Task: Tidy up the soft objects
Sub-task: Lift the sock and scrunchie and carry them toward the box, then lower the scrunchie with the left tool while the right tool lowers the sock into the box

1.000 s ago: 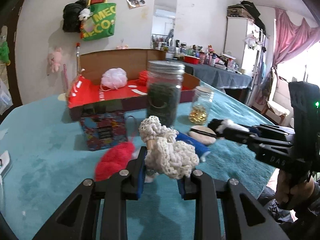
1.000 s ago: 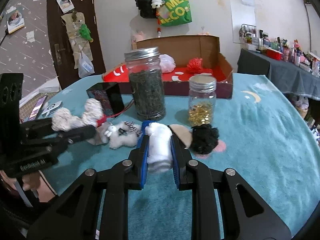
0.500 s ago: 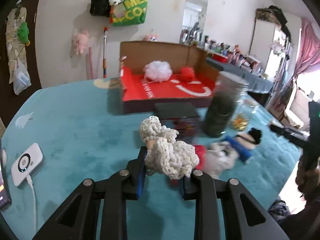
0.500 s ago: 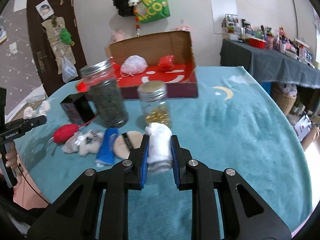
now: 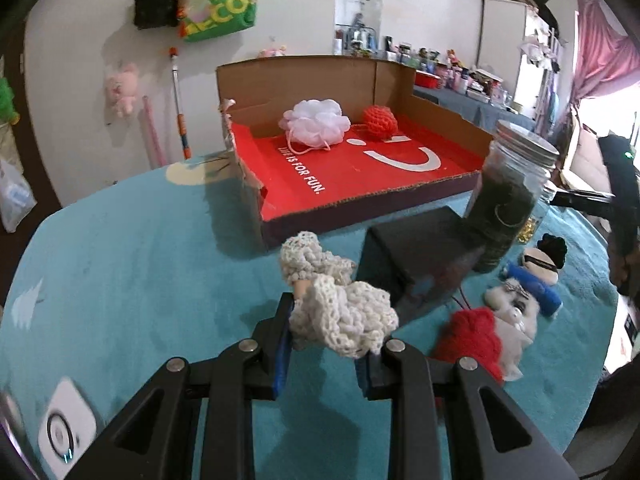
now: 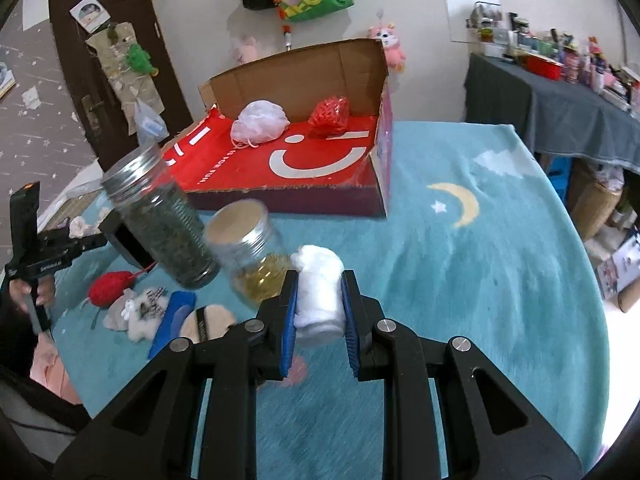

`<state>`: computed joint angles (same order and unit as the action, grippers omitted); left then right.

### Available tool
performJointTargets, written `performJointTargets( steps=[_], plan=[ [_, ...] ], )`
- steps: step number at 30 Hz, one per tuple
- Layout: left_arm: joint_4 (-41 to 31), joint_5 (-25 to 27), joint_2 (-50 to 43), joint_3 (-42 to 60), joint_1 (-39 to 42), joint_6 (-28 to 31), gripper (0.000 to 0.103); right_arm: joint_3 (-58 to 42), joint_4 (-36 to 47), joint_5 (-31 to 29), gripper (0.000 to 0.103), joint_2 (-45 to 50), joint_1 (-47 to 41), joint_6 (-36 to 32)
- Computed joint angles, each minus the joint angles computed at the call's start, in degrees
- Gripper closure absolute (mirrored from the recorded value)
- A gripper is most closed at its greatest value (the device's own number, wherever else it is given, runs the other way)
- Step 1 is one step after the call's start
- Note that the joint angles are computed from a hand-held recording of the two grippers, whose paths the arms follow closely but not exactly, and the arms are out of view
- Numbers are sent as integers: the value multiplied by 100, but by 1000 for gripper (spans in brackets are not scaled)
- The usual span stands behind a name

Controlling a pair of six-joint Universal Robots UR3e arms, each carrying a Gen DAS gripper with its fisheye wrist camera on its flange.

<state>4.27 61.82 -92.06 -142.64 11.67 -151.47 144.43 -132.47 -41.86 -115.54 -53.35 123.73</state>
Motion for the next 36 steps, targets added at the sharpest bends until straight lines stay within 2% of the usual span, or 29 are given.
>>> performJointTargets(
  steps=[3, 7, 16, 21, 24, 28, 31, 34, 36],
  plan=[
    [-142, 33, -279, 380, -112, 224, 75, -442, -515, -92, 84, 909, 355, 247],
    [-433, 17, -532, 846, -210, 371, 75, -873, -713, -151, 84, 1516, 628, 365],
    [-1061, -136, -551, 1580, -333, 820, 75, -1881, -127, 0, 84, 2170, 1044, 262],
    [-1493, -131, -732, 2289, -598, 647, 75, -2429, -142, -21, 84, 2507, 1361, 429],
    [-1883, 10, -1089, 3031, -846, 268, 75, -3046, 71, -11, 84, 2809, 1669, 659],
    [-2468, 490, -1715, 4185, -1249, -391, 75, -3839, -376, -482, 84, 3371, 2295, 1491],
    [-3081, 981, -2235, 5192, -1582, -781, 75, -4618, -769, -1215, 84, 3941, 2865, 2173],
    [-3747, 1490, -2766, 6204, -1883, -1093, 75, -5717, -560, -1947, 84, 4658, 3344, 2722],
    [-4223, 1653, -3135, 6880, -2000, -1237, 75, -6713, -201, -2528, 84, 5301, 3680, 3052]
  ],
)
